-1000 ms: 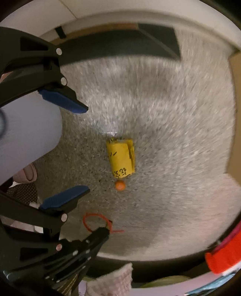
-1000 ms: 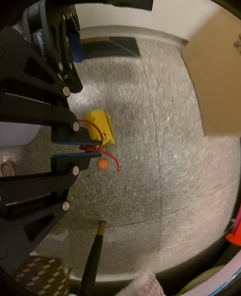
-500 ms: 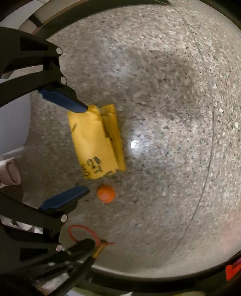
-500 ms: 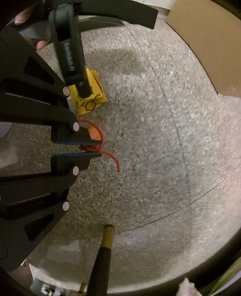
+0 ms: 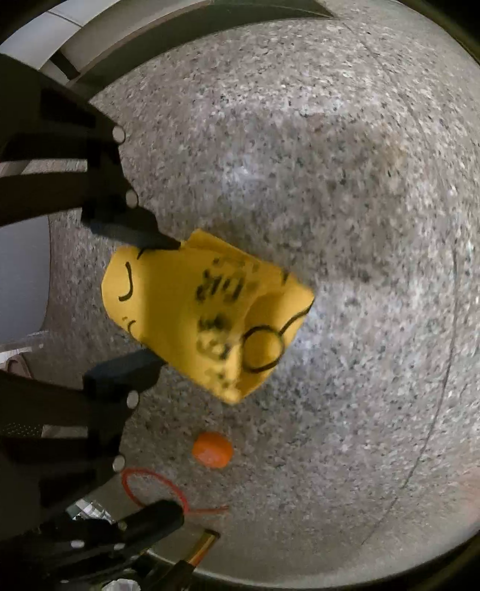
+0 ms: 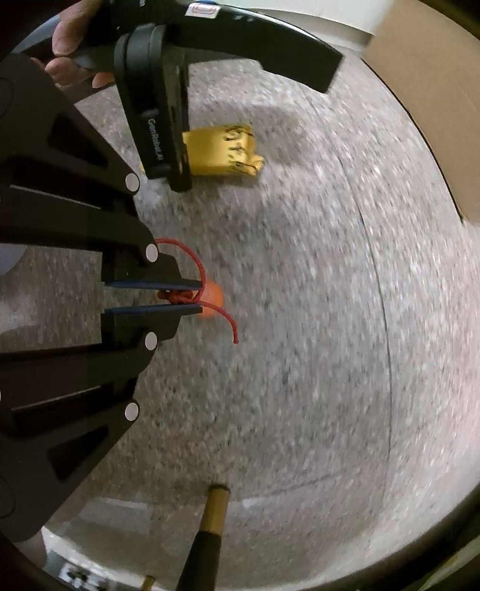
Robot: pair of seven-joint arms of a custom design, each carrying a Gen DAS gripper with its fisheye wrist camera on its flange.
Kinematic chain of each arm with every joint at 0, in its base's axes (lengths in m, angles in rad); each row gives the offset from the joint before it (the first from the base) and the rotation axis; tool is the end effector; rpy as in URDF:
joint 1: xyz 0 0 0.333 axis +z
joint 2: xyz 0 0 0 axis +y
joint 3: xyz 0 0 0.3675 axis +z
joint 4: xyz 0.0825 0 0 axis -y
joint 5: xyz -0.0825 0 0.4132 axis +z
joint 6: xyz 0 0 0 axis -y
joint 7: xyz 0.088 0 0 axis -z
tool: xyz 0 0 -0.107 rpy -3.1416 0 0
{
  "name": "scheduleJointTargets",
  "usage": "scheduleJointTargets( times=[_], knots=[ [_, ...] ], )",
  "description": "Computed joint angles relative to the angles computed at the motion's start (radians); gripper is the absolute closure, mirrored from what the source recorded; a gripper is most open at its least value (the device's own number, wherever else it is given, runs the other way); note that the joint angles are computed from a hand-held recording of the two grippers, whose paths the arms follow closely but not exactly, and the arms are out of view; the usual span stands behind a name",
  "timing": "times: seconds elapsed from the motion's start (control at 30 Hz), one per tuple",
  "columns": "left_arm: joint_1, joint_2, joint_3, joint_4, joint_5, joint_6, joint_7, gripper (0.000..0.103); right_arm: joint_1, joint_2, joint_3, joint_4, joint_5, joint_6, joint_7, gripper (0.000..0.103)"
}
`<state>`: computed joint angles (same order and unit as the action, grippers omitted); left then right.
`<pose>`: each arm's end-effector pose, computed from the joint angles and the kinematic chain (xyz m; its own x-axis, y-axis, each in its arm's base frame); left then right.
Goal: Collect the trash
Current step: 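Open both tools over the wastebasket to drop the yellow paper and red string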
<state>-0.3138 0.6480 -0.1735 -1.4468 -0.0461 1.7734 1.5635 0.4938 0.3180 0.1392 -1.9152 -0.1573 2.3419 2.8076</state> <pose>0.6599 -0.3272 0.3175 -0.4060 -0.9028 0.1417 -0.8481 0.4300 0.3095 0.5445 0.3886 0.3723 -0.4828 -0.8724 -0.0766 -0.8652 0.4887 -0.1122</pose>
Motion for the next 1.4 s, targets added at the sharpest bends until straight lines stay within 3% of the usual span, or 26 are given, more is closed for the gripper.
scheduleJointTargets(
  times=[0.2, 0.4, 0.47, 0.7, 0.83, 0.9, 1.07, 1.33, 1.4],
  knots=[
    [0.054, -0.057, 0.001, -0.055, -0.028, 0.056, 0.077, 0.067, 0.012, 0.039, 0.008, 0.068, 0.002, 0.02, -0.033, 0.096],
    [0.124, -0.179, 0.027, -0.095, -0.06, 0.123, 0.072, 0.067, 0.045, 0.038, 0.011, 0.234, -0.031, -0.046, -0.08, 0.096],
    [0.161, -0.267, 0.038, -0.129, -0.07, 0.165, 0.081, 0.067, 0.071, 0.043, 0.012, 0.314, -0.061, -0.098, -0.096, 0.096],
    [0.268, -0.577, 0.058, -0.242, -0.166, 0.128, 0.082, 0.067, 0.232, 0.13, 0.015, 0.738, -0.16, -0.38, -0.16, 0.096],
    [0.308, -0.768, 0.083, -0.367, -0.218, 0.104, 0.043, 0.067, 0.329, 0.153, 0.017, 0.9, -0.175, -0.542, -0.202, 0.096],
    [0.32, -0.848, 0.089, -0.427, -0.238, 0.081, 0.034, 0.067, 0.365, 0.139, 0.014, 0.908, -0.172, -0.592, -0.19, 0.096],
    [0.339, -0.991, 0.097, -0.542, -0.267, -0.039, -0.007, 0.066, 0.372, 0.045, 0.038, 0.77, -0.122, -0.61, -0.12, 0.095],
    [0.341, -1.11, 0.096, -0.707, -0.306, -0.119, -0.064, 0.061, 0.32, -0.074, 0.092, 0.542, -0.019, -0.566, -0.02, 0.094],
    [0.344, -1.119, 0.105, -0.732, -0.339, -0.143, -0.08, 0.056, 0.313, -0.092, 0.101, 0.505, -0.004, -0.541, -0.003, 0.088]
  ],
)
